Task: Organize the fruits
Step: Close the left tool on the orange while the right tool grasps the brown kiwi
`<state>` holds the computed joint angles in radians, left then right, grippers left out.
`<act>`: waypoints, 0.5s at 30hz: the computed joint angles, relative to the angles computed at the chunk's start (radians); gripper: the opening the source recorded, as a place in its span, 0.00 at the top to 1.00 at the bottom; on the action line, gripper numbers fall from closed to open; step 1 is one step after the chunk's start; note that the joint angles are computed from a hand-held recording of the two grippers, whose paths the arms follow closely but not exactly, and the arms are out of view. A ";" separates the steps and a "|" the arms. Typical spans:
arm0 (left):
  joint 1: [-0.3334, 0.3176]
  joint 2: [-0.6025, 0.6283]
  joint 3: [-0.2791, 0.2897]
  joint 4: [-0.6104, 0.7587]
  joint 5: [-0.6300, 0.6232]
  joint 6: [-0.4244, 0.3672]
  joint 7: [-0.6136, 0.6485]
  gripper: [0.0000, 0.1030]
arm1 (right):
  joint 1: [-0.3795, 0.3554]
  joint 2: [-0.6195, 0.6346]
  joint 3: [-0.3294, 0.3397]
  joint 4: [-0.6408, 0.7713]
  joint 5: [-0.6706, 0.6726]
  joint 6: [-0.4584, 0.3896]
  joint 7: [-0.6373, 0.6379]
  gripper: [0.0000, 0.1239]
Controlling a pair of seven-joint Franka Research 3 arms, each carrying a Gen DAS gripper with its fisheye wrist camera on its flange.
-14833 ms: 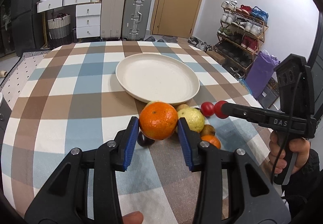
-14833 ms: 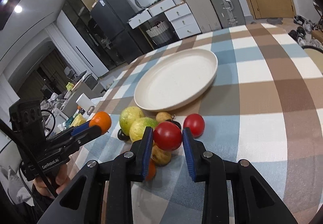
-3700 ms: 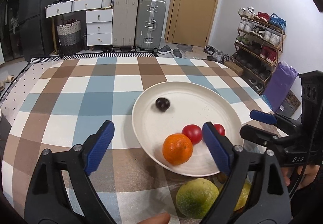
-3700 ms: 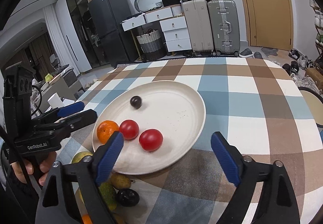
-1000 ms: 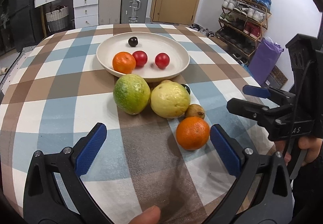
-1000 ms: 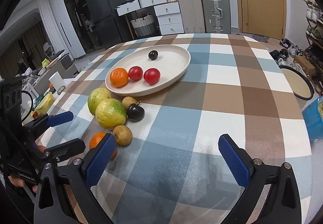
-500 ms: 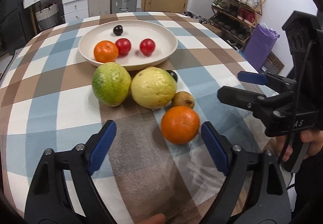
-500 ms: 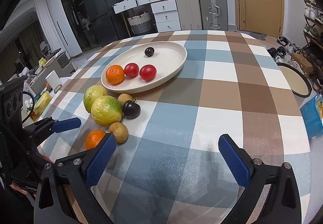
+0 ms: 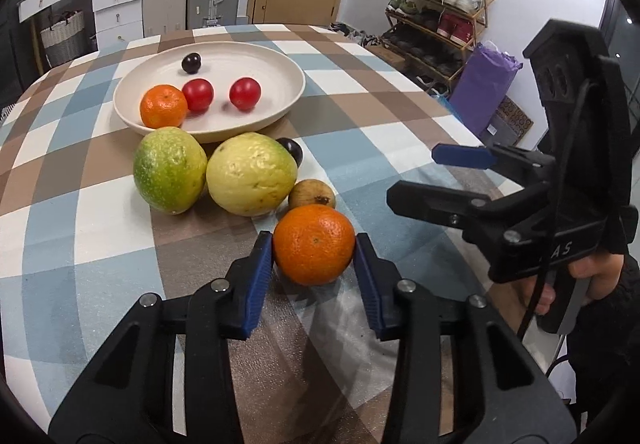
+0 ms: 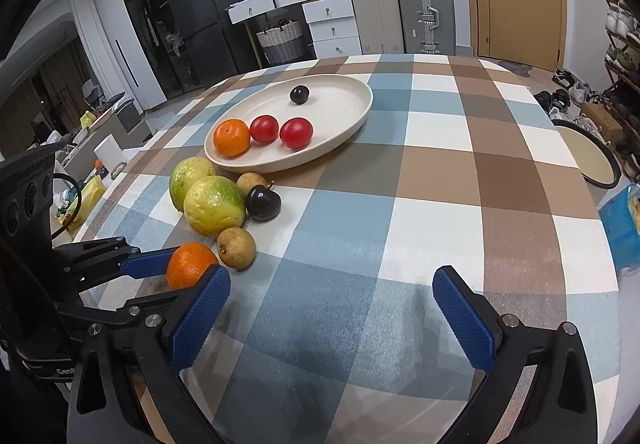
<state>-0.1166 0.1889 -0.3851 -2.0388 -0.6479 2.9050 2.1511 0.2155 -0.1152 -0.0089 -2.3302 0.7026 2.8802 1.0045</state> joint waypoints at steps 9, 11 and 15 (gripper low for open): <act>0.009 -0.062 0.009 -0.039 -0.124 0.038 0.071 0.63 | 0.014 0.004 0.005 0.019 0.016 -0.039 -0.044 0.17; 0.002 -0.075 0.025 -0.046 -0.147 0.039 0.084 0.63 | 0.015 0.017 0.009 0.033 0.007 -0.063 -0.043 0.17; -0.014 -0.098 0.058 -0.060 -0.154 0.052 0.079 0.63 | 0.011 0.048 0.029 0.052 -0.066 -0.064 0.005 0.23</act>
<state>-0.1303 0.0912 -0.3268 -2.0990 -0.8018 2.9572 2.2306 0.2268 -0.0673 0.0204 -2.2780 0.6362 2.8163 1.0099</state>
